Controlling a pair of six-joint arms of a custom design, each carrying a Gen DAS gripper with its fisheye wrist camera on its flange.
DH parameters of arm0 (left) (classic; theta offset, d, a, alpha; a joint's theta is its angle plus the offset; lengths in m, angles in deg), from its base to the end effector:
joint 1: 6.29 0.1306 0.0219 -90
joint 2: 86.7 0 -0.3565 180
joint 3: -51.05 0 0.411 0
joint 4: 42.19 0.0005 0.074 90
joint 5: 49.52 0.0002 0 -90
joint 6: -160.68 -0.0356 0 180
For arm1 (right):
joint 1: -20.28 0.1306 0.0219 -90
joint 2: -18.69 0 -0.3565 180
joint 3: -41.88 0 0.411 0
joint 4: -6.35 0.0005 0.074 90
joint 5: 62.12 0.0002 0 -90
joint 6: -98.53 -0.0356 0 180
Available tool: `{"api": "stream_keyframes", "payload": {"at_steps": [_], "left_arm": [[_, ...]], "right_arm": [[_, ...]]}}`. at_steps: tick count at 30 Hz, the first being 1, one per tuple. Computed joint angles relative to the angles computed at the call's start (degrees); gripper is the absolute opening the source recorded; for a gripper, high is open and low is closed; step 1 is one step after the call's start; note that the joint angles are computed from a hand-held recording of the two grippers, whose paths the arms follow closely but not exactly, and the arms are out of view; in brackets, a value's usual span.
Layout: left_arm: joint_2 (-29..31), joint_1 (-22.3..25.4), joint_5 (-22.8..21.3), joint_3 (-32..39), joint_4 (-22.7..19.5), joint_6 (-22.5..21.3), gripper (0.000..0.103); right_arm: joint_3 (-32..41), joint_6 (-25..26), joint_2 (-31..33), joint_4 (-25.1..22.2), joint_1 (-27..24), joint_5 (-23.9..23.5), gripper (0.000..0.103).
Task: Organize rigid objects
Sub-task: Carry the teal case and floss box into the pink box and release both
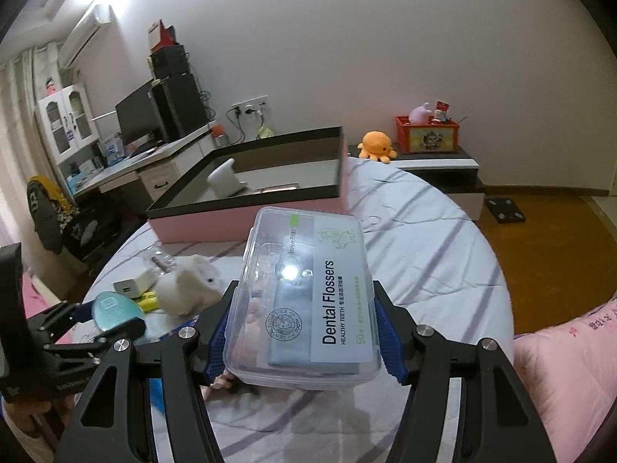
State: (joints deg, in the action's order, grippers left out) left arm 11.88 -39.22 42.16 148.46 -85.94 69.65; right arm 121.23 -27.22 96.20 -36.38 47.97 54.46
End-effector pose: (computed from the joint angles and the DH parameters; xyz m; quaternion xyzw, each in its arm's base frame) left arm 0.4721 -0.3076 0.3972 0.2751 0.8816 -0.1183 0.3648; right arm 0.3932 0.1878 0.4224 0.1575 0.8763 0.0348 0.4540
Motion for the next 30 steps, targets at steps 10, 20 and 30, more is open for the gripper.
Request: {"api": "stream_keyframes", "payload": {"at_steps": [10, 20, 30], "left_arm": [[-1.3, 0.6, 0.8, -2.0, 2.8, 1.5, 0.073], [-4.8, 0.4, -1.4, -1.5, 7.4, 2.6, 0.073], [-7.2, -1.5, -7.5, 1.4, 14.5, 2.4, 0.073]], "right_arm": [[2.1, 0.4, 1.9, -0.3, 1.8, -0.3, 0.064], [6.6, 3.3, 4.1, 0.6, 4.4, 2.6, 0.064], [12.8, 8.7, 6.2, 3.1, 5.8, 9.2, 0.064]]}}
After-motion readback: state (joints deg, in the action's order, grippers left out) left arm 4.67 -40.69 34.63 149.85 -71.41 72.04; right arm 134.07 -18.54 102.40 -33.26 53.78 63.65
